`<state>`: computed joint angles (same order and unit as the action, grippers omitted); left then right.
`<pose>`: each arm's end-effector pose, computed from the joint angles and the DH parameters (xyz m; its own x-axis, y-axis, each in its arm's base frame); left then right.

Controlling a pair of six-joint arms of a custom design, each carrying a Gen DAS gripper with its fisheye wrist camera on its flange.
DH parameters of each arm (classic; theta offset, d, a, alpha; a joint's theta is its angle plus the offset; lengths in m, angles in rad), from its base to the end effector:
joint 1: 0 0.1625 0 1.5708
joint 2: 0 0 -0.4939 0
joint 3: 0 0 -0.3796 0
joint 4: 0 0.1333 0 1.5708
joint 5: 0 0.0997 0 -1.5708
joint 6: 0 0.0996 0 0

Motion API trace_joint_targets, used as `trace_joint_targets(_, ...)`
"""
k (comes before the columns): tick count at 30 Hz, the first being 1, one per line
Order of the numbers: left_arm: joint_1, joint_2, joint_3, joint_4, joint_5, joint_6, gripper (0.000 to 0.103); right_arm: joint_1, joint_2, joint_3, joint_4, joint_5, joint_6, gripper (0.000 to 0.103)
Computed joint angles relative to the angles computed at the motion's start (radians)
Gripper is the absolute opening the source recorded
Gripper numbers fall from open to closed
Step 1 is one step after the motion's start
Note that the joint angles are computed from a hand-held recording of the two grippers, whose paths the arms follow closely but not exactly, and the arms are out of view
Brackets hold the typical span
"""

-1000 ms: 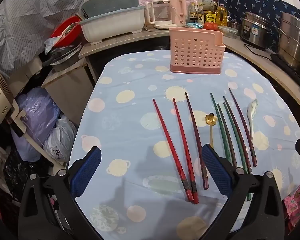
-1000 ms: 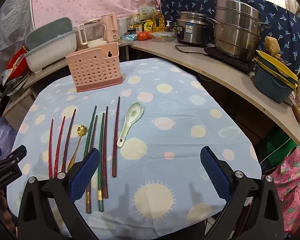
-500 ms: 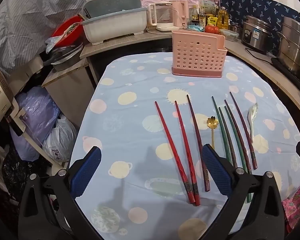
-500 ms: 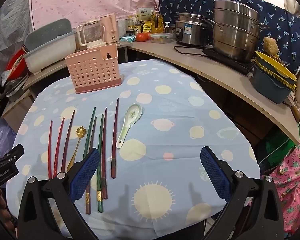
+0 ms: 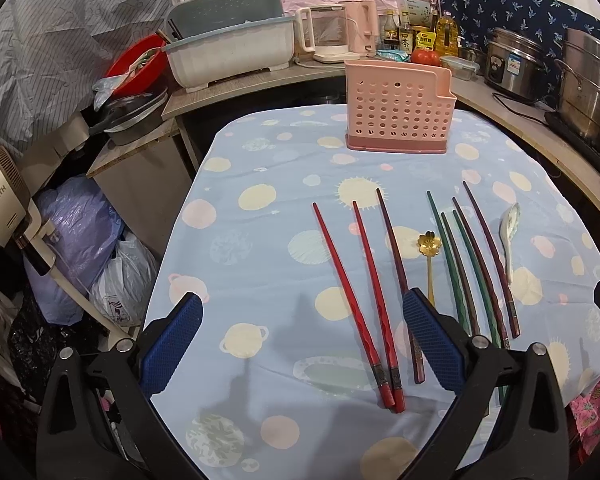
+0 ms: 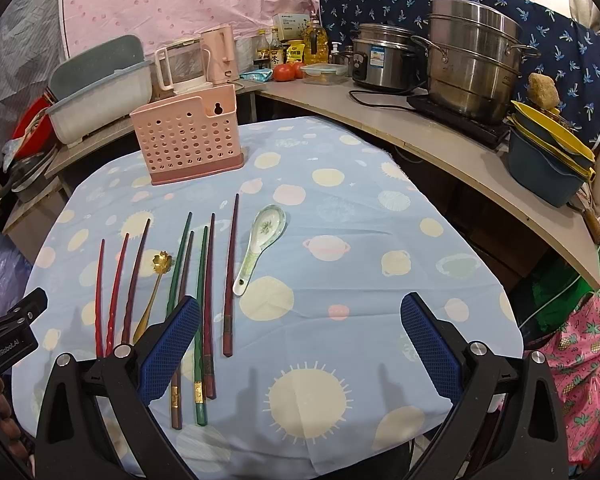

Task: Organize utensils

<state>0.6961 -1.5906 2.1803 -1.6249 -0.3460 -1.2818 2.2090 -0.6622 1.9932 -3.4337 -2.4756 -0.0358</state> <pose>-0.1416 -0.4141 0.3653 -0.5895 -0.3667 -0.7197 0.3327 0.7017 -0.6300 0.3997 -0.4466 0.0950 -0.7150 -0.0725 0.6954 -0.5394 0.6901 -0.4826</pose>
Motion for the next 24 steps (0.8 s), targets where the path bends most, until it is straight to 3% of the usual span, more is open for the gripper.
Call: trace_joint_targets(24,0.001,0.008,0.000,-0.003,0.005,0.002,0.096,-0.004,0.001,-0.002,0.003,0.004,0.007,0.096)
